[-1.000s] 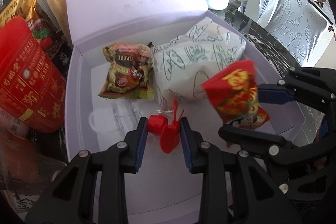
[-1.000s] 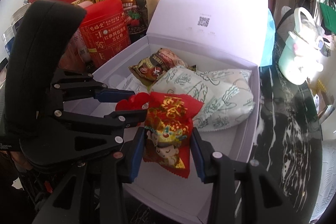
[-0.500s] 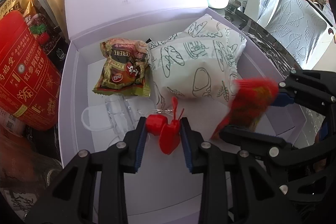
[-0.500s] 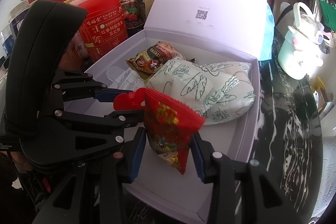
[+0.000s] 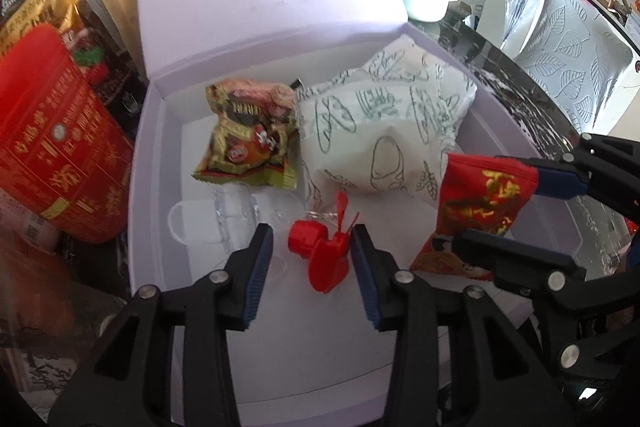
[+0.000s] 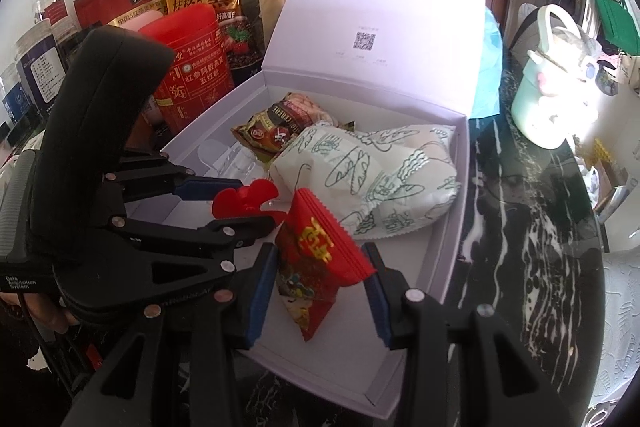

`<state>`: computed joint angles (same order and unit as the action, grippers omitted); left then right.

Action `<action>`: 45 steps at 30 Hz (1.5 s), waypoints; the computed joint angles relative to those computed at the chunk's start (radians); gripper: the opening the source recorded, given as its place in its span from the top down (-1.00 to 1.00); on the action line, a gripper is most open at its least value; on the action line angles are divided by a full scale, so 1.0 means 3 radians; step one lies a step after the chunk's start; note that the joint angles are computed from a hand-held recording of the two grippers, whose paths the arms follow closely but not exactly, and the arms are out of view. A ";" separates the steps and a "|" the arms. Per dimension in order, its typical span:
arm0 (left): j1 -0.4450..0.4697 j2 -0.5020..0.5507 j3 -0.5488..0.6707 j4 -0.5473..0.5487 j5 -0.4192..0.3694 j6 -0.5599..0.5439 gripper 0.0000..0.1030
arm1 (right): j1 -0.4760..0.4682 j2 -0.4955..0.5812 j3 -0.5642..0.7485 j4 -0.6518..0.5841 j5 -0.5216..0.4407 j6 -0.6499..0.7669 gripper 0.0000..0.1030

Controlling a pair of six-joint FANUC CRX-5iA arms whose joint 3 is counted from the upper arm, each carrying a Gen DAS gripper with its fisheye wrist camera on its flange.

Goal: Organize objects

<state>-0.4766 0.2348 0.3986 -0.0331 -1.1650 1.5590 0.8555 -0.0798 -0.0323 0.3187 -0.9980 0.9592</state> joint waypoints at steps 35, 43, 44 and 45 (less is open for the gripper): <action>-0.0252 -0.0294 0.0113 -0.0374 0.0076 0.0371 0.02 | 0.0356 -0.0416 -0.0379 0.1109 -0.0270 -0.1027 -0.03; -0.0305 -0.0522 -0.0009 -0.0475 0.0166 0.0504 -0.18 | 0.0553 -0.0530 -0.0412 0.1358 -0.0404 -0.1217 -0.16; -0.0312 -0.0551 -0.0027 -0.0492 0.0174 0.0525 -0.21 | 0.0572 -0.0538 -0.0416 0.1385 -0.0421 -0.1232 -0.18; -0.0315 -0.0575 -0.0043 -0.0500 0.0182 0.0539 -0.21 | 0.0591 -0.0541 -0.0415 0.1414 -0.0446 -0.1251 -0.19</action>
<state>-0.5712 0.0622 0.3856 -0.1831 -1.1103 1.7207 1.0329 -0.2420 -0.1567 0.7430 -1.1319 0.5838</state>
